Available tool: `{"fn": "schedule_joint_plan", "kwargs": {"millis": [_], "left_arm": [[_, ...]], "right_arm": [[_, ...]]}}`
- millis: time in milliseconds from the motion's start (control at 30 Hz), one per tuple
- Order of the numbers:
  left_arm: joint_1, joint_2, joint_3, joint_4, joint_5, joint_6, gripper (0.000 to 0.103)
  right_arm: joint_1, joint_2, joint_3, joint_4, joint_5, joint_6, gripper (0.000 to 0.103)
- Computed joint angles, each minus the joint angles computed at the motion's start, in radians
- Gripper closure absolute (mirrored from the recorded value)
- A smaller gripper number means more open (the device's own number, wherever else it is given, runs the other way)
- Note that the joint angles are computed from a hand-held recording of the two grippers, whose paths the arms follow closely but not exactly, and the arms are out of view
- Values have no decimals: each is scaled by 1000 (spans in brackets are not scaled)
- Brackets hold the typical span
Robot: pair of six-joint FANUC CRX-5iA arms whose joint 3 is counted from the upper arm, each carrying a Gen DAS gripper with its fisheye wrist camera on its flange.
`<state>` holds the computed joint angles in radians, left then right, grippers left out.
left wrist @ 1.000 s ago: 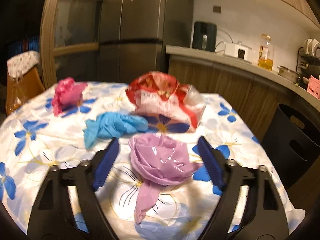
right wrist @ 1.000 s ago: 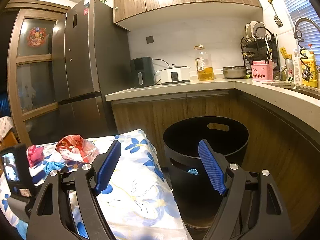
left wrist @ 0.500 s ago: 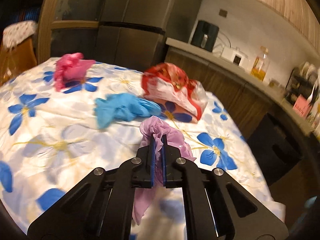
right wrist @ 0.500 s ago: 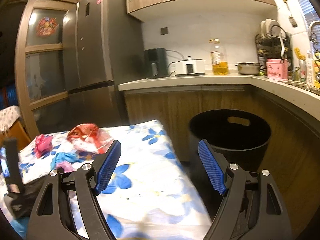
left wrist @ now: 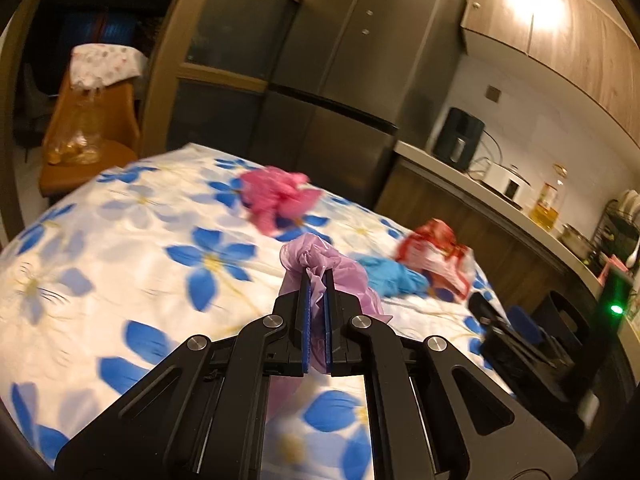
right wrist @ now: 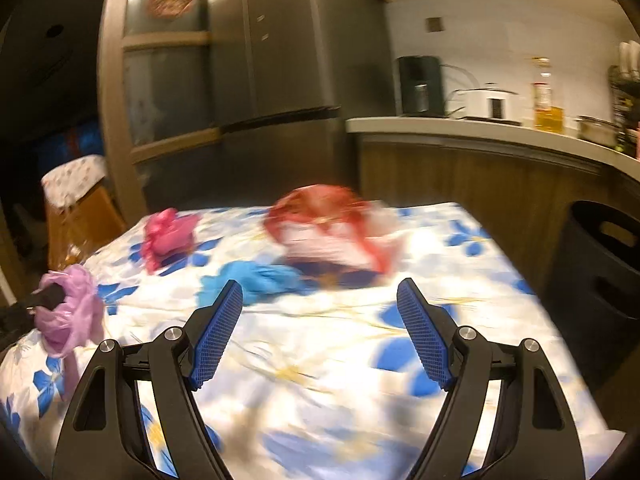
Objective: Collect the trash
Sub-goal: 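Grasp the lilac plastic bag with the left tool, then grasp the second blue glove with the right tool, then carry the lilac bag and blue glove with both tools over the bin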
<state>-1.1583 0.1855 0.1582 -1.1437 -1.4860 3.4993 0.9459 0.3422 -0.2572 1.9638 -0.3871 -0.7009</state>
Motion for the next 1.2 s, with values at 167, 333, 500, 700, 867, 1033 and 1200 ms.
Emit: {"fn": "schedule_joint_plan", "kwargs": {"millis": [167, 333, 500, 700, 867, 1033, 1200], "left_arm": [[-8, -44, -46, -5, -31, 22, 99], [-7, -72, -73, -8, -44, 32, 99], [-1, -89, -90, -3, -47, 37, 99], [0, -94, -93, -1, -46, 36, 99], [-9, -89, -81, -2, -59, 20, 99], [-25, -68, -48, -7, -74, -2, 99], [-39, -33, -3, -9, -71, -25, 99]], "right_arm": [[40, 100, 132, -175, 12, 177, 25], [88, 185, 254, -470, 3, 447, 25], [145, 246, 372, -814, -51, 791, 43], [173, 276, 455, -1031, -99, 1008, 93], [155, 209, 329, -818, -23, 830, 98], [129, 110, 182, -573, 14, 618, 99], [101, 14, 65, -409, 16, 453, 99]]}}
